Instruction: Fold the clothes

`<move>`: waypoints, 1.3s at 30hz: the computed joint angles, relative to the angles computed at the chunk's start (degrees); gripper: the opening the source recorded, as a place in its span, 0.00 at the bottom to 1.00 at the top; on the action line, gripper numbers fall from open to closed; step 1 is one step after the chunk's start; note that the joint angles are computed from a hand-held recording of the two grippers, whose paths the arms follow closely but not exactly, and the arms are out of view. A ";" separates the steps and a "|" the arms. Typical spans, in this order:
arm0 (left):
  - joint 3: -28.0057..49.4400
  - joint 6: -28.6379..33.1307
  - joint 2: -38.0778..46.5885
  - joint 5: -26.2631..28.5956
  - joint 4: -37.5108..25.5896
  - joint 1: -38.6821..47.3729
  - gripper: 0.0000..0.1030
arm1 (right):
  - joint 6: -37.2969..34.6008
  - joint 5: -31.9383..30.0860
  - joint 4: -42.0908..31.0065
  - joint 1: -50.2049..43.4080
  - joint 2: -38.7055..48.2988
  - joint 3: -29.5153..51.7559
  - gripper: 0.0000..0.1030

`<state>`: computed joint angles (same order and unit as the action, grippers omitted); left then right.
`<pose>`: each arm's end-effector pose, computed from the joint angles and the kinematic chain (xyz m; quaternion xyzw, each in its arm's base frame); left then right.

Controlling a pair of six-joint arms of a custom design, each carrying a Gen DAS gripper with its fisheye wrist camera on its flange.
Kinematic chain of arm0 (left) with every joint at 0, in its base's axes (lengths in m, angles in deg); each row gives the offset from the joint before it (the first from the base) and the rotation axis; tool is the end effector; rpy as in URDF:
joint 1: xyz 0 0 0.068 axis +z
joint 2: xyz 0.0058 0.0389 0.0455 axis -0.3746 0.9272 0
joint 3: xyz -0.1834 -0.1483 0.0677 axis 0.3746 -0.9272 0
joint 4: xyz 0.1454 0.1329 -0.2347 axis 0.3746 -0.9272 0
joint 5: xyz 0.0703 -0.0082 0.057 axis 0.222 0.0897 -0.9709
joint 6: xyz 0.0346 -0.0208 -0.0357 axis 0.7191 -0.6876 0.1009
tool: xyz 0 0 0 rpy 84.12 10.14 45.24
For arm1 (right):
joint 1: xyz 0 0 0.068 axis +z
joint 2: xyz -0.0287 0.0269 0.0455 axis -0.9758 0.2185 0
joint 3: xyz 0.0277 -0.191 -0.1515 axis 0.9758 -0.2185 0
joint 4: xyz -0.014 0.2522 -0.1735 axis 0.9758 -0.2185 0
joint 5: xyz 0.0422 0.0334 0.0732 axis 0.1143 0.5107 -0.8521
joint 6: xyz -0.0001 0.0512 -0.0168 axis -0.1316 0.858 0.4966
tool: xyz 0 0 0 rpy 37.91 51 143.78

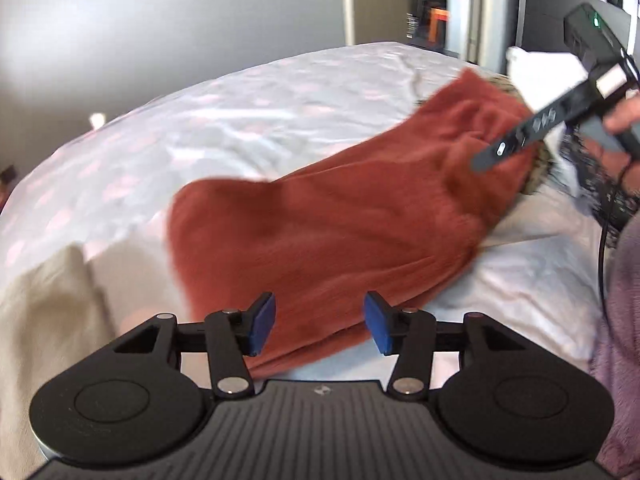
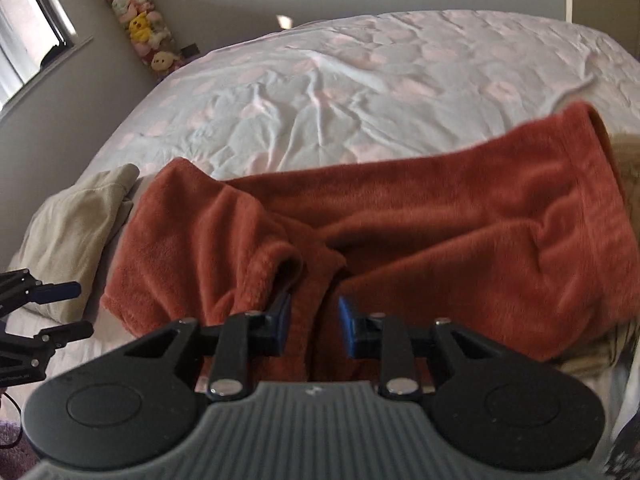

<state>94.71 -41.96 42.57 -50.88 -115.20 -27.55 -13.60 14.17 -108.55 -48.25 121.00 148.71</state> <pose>0.2669 -0.0348 0.2356 0.2885 0.8853 -0.0550 0.3606 0.3047 0.1728 0.2226 -0.0562 0.9353 0.1861 0.2957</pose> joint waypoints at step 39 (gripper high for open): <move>6.23 -13.52 24.69 -25.01 13.58 -29.58 0.17 | 15.34 -19.88 38.77 -7.21 6.42 -18.16 0.47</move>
<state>100.94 -55.48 67.26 -75.89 -101.62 -57.13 1.73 -5.72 -69.79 -55.46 127.42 130.55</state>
